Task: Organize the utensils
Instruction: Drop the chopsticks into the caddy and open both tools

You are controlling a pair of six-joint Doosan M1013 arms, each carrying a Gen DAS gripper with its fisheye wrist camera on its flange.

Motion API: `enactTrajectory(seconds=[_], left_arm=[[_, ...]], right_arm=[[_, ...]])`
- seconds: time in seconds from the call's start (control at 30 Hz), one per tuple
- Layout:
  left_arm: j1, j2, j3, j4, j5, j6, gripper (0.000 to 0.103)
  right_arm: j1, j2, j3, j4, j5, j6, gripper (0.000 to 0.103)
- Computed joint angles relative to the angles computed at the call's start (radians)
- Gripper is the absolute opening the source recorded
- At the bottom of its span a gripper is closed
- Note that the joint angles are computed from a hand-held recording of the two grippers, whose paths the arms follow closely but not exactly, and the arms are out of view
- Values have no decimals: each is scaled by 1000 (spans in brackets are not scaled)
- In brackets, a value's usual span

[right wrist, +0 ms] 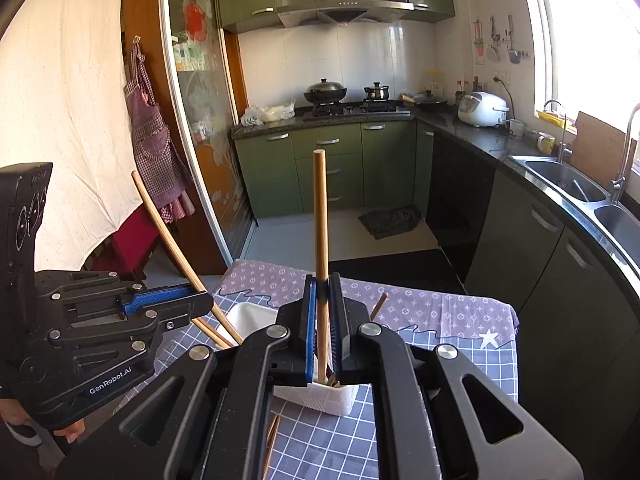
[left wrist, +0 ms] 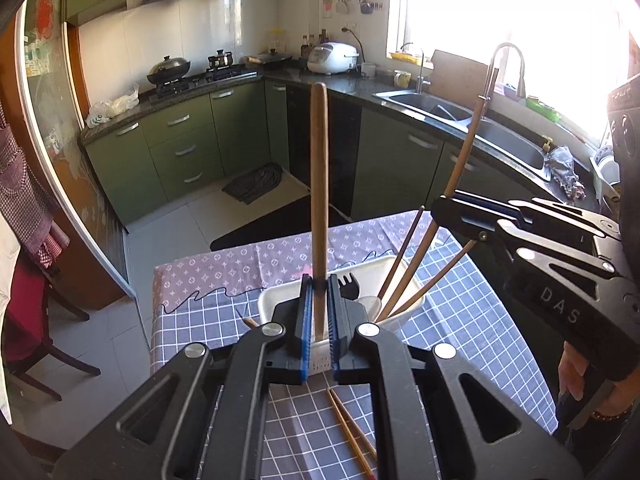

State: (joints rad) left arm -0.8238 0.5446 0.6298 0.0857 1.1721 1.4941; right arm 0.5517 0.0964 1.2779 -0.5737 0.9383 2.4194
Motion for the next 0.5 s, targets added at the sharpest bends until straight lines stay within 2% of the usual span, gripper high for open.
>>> enactTrajectory(seconds=[0.17,0.23,0.3,0.37,0.4,0.5], left_arm=[[-1,2,6,12,35,-11,8],[1,3,3,5,44,-14,17],[0,-7,14,7,33,-21,20],[-1,-24,31,-1,15,-19,22],[-3,-37,48,-3,0,-21,25],[-8,-83,115,-20,-32,-25,28]], right_arm=[[6,3,9,-2,-3,-1,10],[16,-7,19,-27,-12,20,10],[28,-25,29,-54,-21,46,10],[49,-49,51,-100,-43,88,12],[67,-67,70,-138,-48,122,17],[124,-115,135,-240,-40,225,23]])
